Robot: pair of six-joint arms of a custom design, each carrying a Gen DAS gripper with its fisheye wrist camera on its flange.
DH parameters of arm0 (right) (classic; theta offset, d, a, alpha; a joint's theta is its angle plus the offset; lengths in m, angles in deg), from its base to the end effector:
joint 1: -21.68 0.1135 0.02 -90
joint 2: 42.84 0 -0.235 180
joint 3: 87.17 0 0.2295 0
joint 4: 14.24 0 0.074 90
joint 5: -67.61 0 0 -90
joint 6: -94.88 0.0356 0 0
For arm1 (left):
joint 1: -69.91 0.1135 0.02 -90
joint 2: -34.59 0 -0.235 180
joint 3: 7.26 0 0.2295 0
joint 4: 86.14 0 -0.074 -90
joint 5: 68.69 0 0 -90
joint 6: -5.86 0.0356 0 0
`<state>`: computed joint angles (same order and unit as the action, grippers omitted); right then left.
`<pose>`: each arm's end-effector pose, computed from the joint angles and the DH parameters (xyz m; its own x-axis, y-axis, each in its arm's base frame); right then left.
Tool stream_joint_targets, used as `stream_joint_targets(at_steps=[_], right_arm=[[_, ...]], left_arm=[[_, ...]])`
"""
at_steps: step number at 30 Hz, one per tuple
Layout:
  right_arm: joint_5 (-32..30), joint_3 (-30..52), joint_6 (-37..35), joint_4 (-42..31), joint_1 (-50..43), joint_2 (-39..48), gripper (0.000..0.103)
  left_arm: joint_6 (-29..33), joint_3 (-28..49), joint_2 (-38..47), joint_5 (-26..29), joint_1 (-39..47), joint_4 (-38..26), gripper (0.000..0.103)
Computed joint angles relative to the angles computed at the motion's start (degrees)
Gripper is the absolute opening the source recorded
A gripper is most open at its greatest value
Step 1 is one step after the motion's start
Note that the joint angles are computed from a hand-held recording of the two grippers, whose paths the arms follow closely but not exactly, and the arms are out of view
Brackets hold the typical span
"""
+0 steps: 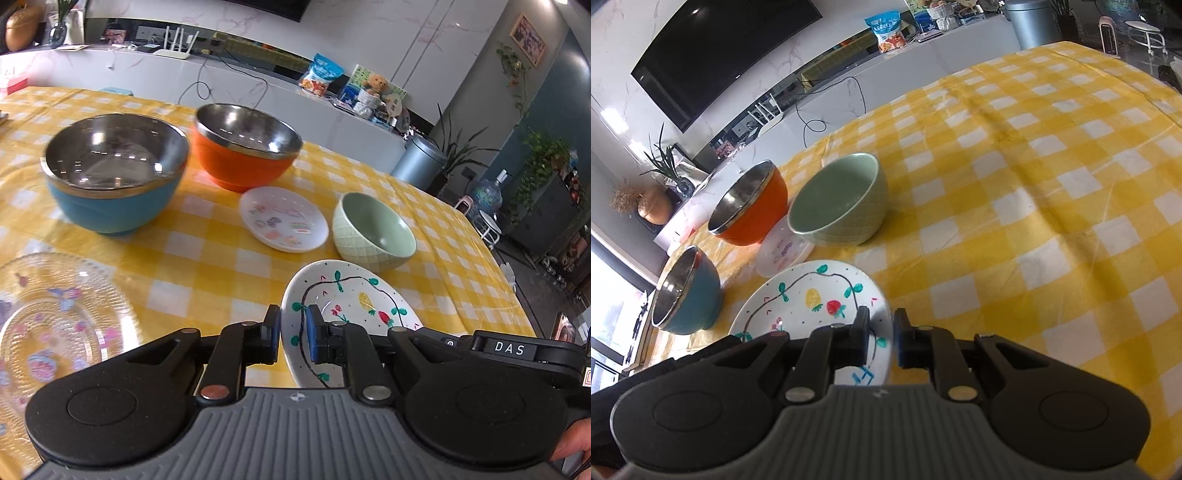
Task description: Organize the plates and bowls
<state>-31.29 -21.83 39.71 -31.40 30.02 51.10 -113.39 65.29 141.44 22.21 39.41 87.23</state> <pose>0.3097 0.0510 0.1599 -0.7247 0.4641 -0.5094 0.1996 0.8489 0.4894 0.3103 -0.1835 0.1373 -0.7455 -0.1279 -0.6542 0.1759 0.9089 -0.3781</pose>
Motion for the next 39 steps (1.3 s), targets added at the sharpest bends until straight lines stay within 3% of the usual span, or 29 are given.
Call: stream_joint_targets(at_steps=[14,22,31,39], right_arm=[[3.6,2.6,5.2,-1.1,13.5,-1.1,0.012],[4.1,10.2,7.7,-2.4,21.5,5.8,0.012],[6.3,20.7,5.8,-2.5,27.1,15.3,0.011],[8.3,26.9,3.0,-4.8,28.5,20.8,0.011]], left_arm=[[1.0,-15.3,-17.0,2.2,9.7,-1.6,0.016],[3.0,-20.3,-23.1,5.5,19.7,-4.9,0.016],[5.1,-21.6,-22.8,8.4,28.7,-4.9,0.016],[5.9,-21.8,-20.1,7.2,29.3,-2.8,0.016]])
